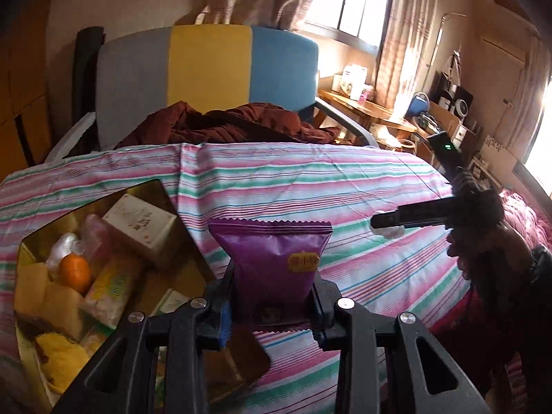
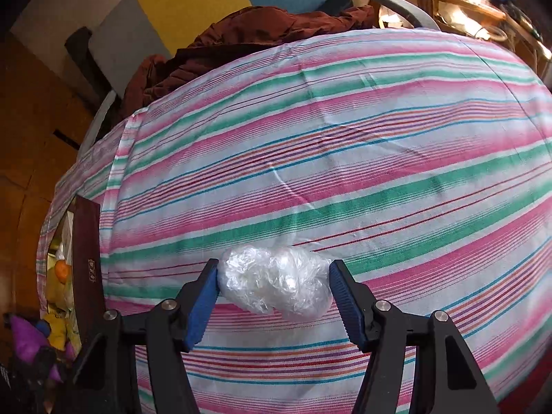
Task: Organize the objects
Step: 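Lift the purple packet and plastic bag and carry them toward the gold tray, then lower the purple packet and plastic bag into the gold tray and open both tools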
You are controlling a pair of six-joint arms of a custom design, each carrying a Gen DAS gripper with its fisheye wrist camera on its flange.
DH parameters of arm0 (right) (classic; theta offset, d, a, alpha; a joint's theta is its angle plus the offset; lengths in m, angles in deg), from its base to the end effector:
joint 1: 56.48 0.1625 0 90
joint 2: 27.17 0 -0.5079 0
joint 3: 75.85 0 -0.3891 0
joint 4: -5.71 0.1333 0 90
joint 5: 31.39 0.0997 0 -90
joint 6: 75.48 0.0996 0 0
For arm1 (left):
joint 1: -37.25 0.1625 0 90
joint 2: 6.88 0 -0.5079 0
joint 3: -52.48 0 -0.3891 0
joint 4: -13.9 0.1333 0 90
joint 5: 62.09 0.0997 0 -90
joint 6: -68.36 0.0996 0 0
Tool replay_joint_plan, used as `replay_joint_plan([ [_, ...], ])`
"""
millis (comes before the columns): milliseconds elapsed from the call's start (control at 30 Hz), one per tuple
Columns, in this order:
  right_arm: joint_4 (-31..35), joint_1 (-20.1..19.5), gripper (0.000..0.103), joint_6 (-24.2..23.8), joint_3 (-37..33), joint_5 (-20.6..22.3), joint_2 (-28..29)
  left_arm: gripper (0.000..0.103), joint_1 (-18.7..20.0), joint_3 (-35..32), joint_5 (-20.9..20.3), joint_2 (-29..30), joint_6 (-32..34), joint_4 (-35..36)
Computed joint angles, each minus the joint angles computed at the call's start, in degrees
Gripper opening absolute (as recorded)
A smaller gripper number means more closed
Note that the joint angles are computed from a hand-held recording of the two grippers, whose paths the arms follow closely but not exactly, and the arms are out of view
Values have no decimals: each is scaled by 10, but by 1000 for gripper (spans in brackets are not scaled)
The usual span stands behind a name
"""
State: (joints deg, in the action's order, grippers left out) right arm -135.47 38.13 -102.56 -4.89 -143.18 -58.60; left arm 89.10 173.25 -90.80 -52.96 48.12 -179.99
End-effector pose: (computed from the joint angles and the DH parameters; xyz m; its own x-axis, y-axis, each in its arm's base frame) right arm 0.1643 -0.8393 0.1092 -0.7936 -0.4443 0.4156 -0.4942 0.8692 -0.0143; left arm -0.1757 -0.5809 0.1599 -0.7890 -0.2748 -0.5496 0.2838 0.6303 -0.7226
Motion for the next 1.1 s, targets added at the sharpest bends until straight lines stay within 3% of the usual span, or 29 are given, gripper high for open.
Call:
replay_joint_plan([
  [300, -72, 66, 64, -109, 156, 81, -47, 34, 13, 104, 35, -84, -141, -9],
  [467, -115, 99, 64, -154, 226, 95, -45, 34, 17, 140, 42, -114, -168, -38],
  [567, -135, 114, 64, -170, 243, 102, -38, 34, 12, 150, 50, -114, -151, -55],
  [767, -138, 130, 66, -142, 211, 93, -3, 34, 19, 149, 29, -104, -147, -59],
  [1100, -120, 135, 67, -75, 161, 101, 29, 36, 48, 122, 7, -97, -172, 12],
])
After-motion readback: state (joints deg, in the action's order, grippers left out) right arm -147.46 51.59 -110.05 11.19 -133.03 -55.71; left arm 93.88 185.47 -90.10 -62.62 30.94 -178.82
